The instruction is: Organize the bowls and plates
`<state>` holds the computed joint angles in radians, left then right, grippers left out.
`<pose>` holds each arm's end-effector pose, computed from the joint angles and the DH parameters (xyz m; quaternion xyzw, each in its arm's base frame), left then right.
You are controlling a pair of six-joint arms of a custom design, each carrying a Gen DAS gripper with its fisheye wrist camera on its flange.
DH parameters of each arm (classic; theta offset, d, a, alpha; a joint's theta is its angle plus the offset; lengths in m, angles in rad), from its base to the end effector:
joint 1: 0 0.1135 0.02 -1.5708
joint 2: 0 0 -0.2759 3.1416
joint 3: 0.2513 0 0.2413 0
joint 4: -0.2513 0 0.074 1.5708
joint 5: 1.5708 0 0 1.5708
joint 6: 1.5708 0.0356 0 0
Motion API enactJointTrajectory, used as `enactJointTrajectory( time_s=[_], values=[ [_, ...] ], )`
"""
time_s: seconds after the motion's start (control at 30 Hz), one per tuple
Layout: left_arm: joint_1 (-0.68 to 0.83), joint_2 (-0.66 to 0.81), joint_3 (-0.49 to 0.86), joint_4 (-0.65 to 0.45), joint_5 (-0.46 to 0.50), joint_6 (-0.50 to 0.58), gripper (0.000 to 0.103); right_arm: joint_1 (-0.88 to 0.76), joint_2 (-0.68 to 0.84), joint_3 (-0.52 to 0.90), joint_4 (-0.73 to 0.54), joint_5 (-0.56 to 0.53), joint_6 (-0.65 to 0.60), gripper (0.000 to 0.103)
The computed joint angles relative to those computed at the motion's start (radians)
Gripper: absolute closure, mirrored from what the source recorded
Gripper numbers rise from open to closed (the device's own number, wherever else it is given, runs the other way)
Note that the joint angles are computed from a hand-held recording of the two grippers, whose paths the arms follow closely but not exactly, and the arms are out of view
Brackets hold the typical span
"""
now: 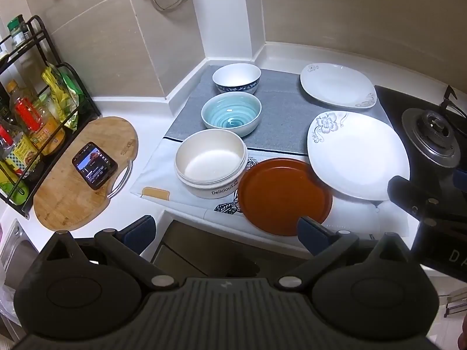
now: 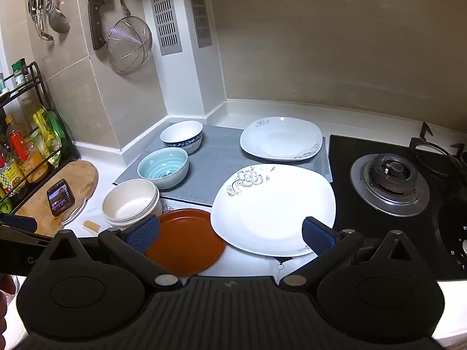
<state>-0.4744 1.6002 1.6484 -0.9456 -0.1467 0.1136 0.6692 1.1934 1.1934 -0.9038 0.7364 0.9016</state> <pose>0.2931 -0.1446 0.3751 0.2496 0.9079 0.0089 0.3365 0.1828 0.1141 0.3511 0.2192 0.8620 -0.0245 0.4565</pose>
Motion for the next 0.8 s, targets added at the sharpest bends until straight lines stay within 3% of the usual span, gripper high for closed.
enactJointTrajectory(
  time_s=[0.8],
  values=[
    [-0.010,0.000,-0.006,0.005,-0.001,0.006,0.000,-0.005,-0.005,-0.017,0.026,0.028,-0.032,0.000]
  ],
)
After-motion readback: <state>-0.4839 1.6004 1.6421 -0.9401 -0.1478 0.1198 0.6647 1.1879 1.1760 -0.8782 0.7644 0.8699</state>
